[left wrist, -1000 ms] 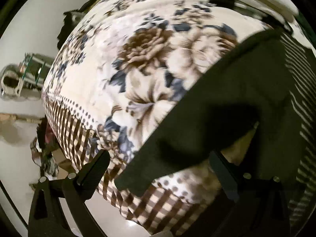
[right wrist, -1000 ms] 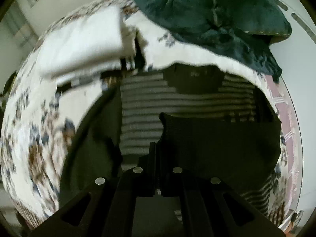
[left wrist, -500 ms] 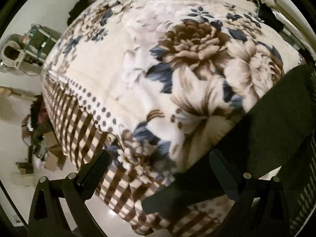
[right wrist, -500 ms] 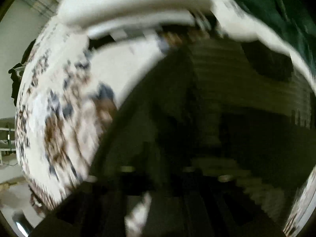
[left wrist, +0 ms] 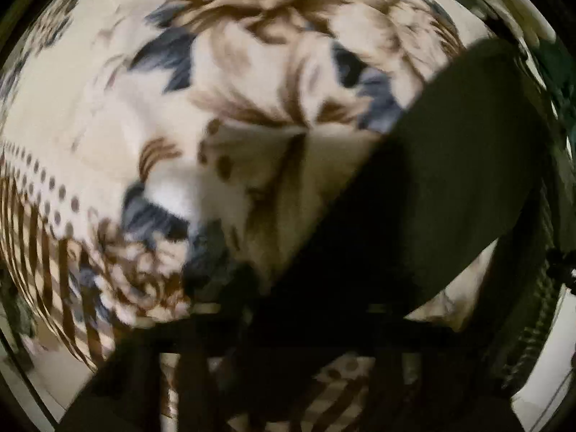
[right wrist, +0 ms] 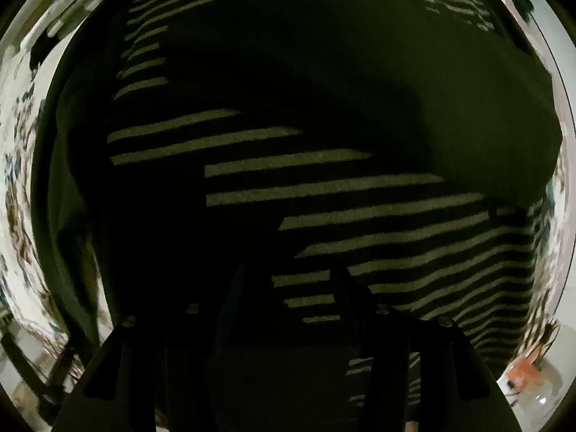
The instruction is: Fold small clothes
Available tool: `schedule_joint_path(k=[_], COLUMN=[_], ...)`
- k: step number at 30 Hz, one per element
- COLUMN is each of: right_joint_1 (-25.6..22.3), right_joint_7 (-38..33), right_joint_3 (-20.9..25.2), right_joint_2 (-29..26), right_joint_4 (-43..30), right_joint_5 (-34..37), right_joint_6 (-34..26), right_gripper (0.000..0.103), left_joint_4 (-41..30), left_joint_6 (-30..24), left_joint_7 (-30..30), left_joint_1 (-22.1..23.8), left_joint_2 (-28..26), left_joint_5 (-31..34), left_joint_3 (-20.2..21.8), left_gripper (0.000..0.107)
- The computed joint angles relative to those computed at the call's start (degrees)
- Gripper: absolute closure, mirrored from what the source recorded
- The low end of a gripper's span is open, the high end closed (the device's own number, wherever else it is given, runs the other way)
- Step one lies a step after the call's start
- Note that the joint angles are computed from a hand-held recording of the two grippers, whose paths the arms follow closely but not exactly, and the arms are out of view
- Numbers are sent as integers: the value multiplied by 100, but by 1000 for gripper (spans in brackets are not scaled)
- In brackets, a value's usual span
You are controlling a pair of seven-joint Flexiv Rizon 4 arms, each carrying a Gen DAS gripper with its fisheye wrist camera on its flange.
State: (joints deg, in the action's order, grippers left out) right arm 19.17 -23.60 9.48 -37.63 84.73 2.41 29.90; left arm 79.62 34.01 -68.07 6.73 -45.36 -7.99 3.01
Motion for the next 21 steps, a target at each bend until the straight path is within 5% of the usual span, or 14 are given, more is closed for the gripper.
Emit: schedule_joint_path(k=[2, 10, 13, 18, 19, 20, 21], right_joint_1=[33, 98, 225, 108, 190, 270, 374], right_joint_7=[151, 37, 95, -42, -11, 26, -15], right_joint_3=[-57, -367, -664, -650, -742, -830, -916], right_joint_2=[100, -130, -581, -1554, -1654, -1678, -1760], right_joint_4=[127, -349, -888, -2137, -2284, -2315, -2500], right_joint_5=[-44, -749, -1295, -1262, -1387, -1524, -1712], right_joint_6=[131, 88, -128, -725, -854, -856, -1087], right_gripper=[51, 50, 35, 36, 45, 74, 89], left_joint_4=[-88, -1822, -2533, -2009, -1940, -1895, -1955], left_joint_6=[18, 65, -312, 42, 85, 74, 12], left_joint_7=[19, -365, -559, -646, -690, -758, -826], left_joint_1=[19, 280, 536, 643, 616, 584, 570], left_joint_2=[16, -684, -1054, -840, -857, -879, -956], left_joint_5=[4, 70, -148, -242, -231, -197, -188], left_joint_3=[4, 218, 72, -62, -44, 4, 28], left_gripper=[103, 107, 105, 104, 104, 103, 100])
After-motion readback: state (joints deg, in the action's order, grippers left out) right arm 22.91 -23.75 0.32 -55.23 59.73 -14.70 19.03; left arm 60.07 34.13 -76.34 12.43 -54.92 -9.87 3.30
